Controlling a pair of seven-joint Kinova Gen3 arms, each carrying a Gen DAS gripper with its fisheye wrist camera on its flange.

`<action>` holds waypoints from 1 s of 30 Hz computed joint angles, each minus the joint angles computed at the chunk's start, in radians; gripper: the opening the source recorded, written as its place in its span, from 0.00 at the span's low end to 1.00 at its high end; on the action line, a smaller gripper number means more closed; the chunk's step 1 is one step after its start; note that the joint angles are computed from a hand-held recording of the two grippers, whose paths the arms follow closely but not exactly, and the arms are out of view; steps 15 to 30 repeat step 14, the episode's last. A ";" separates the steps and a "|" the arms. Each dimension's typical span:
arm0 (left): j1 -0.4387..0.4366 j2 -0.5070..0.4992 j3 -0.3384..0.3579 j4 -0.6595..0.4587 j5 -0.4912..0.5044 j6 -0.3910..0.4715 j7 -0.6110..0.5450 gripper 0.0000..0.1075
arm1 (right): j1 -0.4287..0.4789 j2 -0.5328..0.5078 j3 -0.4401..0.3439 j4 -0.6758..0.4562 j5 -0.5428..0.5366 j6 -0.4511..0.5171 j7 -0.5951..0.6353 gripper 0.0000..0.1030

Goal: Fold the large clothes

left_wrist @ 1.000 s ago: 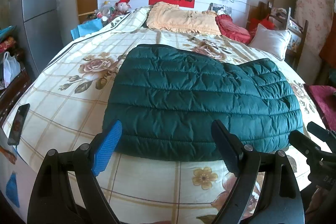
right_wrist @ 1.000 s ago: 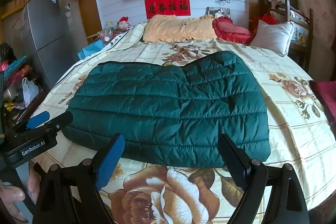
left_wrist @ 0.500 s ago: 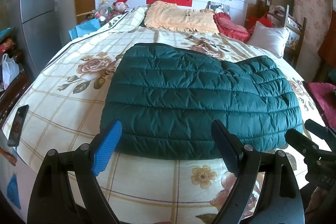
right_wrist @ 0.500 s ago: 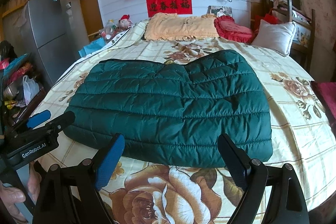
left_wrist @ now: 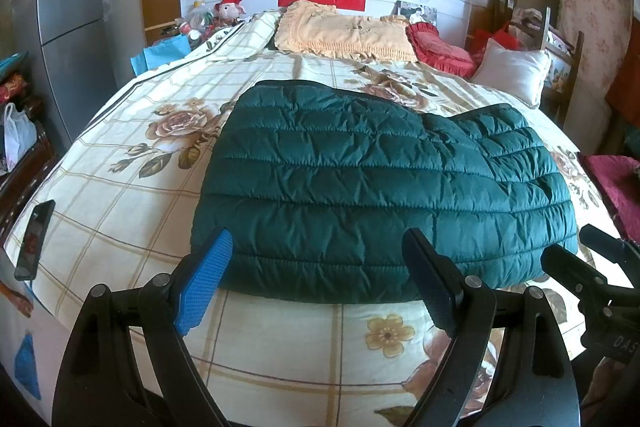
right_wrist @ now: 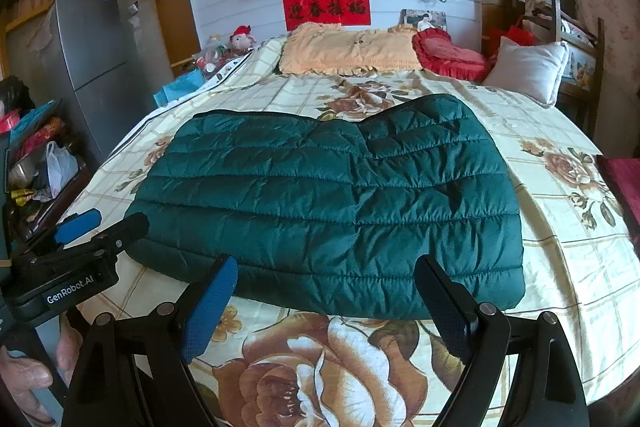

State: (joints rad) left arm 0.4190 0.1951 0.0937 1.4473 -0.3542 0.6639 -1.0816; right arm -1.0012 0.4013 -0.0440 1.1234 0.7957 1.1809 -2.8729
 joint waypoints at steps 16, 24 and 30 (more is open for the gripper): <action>-0.027 0.006 0.000 0.025 0.042 -0.047 -0.048 0.81 | 0.013 0.004 0.002 -0.001 -0.021 -0.008 0.007 0.86; -0.027 0.006 0.000 0.025 0.042 -0.047 -0.048 0.81 | 0.013 0.004 0.002 -0.001 -0.021 -0.008 0.007 0.86; -0.027 0.006 0.000 0.025 0.042 -0.047 -0.048 0.81 | 0.013 0.004 0.002 -0.001 -0.021 -0.008 0.007 0.86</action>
